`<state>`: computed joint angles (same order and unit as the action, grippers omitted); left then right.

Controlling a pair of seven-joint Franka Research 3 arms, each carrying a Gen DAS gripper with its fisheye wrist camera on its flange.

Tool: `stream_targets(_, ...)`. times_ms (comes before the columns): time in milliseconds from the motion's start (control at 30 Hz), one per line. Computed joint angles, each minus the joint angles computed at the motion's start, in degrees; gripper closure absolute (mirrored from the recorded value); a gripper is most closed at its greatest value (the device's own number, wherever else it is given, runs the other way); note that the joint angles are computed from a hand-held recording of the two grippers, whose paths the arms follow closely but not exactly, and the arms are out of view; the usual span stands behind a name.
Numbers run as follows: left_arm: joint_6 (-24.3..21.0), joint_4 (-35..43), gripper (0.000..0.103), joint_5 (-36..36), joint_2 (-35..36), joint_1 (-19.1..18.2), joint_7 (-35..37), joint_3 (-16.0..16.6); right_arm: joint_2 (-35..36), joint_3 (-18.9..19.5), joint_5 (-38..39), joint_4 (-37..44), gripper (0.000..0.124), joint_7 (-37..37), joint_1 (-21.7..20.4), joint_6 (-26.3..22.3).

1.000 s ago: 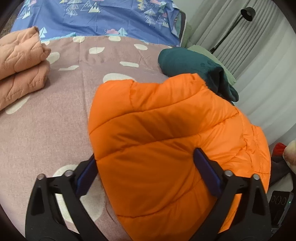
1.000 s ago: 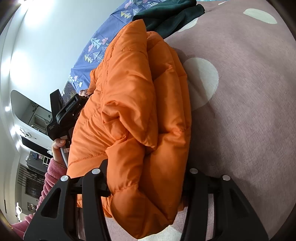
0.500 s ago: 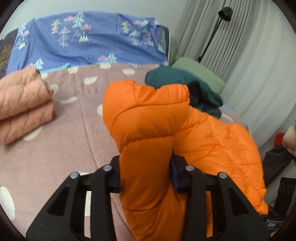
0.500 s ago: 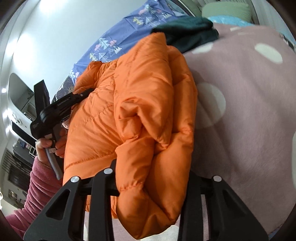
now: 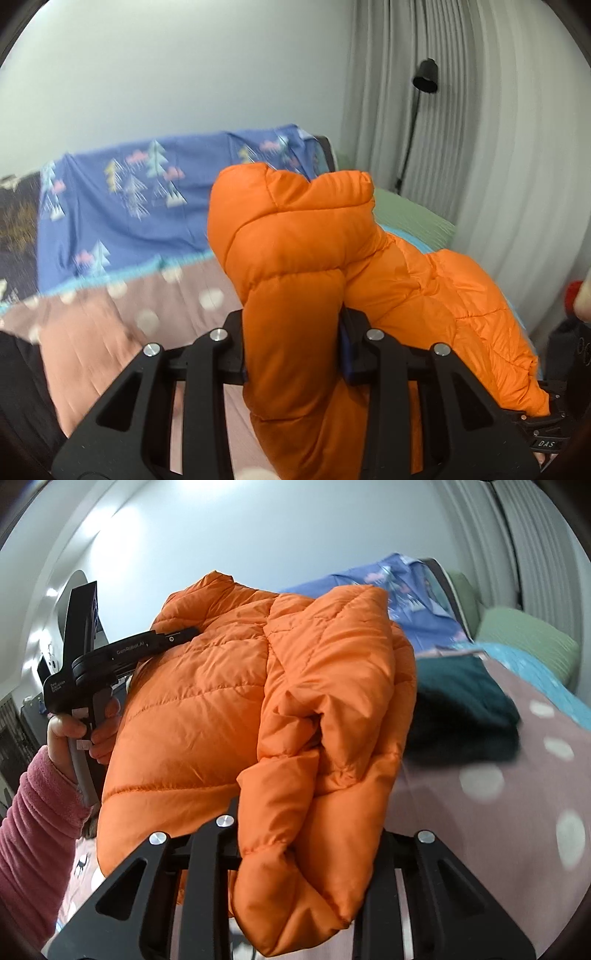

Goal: Fold large clothes

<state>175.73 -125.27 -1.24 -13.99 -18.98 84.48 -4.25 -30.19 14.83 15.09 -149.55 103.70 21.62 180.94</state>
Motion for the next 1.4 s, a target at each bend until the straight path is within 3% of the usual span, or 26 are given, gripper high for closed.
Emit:
stream_targets(100, -2.1, 7.0, 0.069, 4.5, 4.7, 5.0, -3.5, -2.4, 8.3, -5.9, 0.5, 7.0, 0.099, -3.7, 3.7, 1.7)
stream_targets(233, -3.7, 14.8, 0.068, 14.4, 11.1, 10.8, -10.8, -4.9, 18.4, -17.7, 6.3, 15.7, 0.099, -12.2, 14.7, 3.1)
stream_targets(300, -5.7, 20.0, 0.068, 21.3, 15.9, 12.1, -15.5, -4.9, 23.8, -25.3, 14.2, 21.0, 0.099, -19.5, 22.4, 2.6)
stream_targets(367, -7.6, 24.4, 0.068, 27.4, 20.1, 11.8, -19.8, -3.7, 29.5, -26.4, 19.2, 26.5, 0.100, -23.4, 23.0, 1.4)
stream_targets(533, -12.4, 33.5, 0.068, 37.2, 29.5, 9.6, -26.2, 0.2, 41.4, -26.5, 12.3, 37.3, 0.101, -16.8, 20.1, -2.8)
stream_targets(667, -15.6, 38.7, 0.068, 38.1, 35.6, 8.7, -30.0, 1.9, 49.2, -38.6, -1.4, 43.0, 0.103, -0.1, 28.7, -5.0)
stream_targets(833, -15.3, 41.2, 0.068, 43.0, 39.4, 5.6, -34.2, 4.5, 52.5, -50.3, -10.3, 42.1, 0.104, 12.2, 37.1, -3.4)
stream_targets(900, -16.8, 43.7, 0.065, 47.3, 41.2, 2.9, -38.4, 7.0, 53.2, -49.7, -10.4, 42.5, 0.103, 14.6, 35.9, -2.8)
stream_targets(967, -22.0, 46.7, 0.054, 50.2, 43.0, 0.8, -42.7, 8.5, 53.8, -48.1, -10.2, 43.2, 0.103, 16.9, 34.2, -3.6)
stream_targets(1033, -26.3, 47.4, 0.049, 51.6, 43.6, 0.1, -46.5, 8.7, 55.9, -51.1, -12.6, 44.7, 0.103, 20.5, 36.5, -7.0)
stream_targets(1133, -26.7, 44.0, 0.032, 57.6, 41.5, -0.2, -50.2, 9.1, 57.8, -53.1, -15.1, 45.6, 0.100, 25.0, 37.8, -8.6)
stream_targets(1200, -24.8, 40.4, 0.032, 57.0, 39.1, 2.1, -48.9, 7.0, 58.4, -55.0, -17.0, 45.6, 0.099, 28.3, 39.2, -9.8)
stream_targets(1267, -21.4, 36.2, 0.032, 51.9, 36.7, 5.7, -44.2, 3.5, 58.3, -55.1, -18.6, 45.4, 0.097, 30.0, 39.4, -10.4)
stream_targets(1333, -17.7, 32.5, 0.032, 46.8, 34.8, 8.2, -41.2, 1.1, 57.6, -52.8, -19.0, 45.4, 0.094, 30.1, 37.0, -10.3)
stream_targets(1400, -10.6, 26.0, 0.032, 36.8, 31.8, 12.7, -33.7, -3.6, 56.3, -49.3, -18.6, 44.6, 0.089, 29.7, 34.0, -9.7)
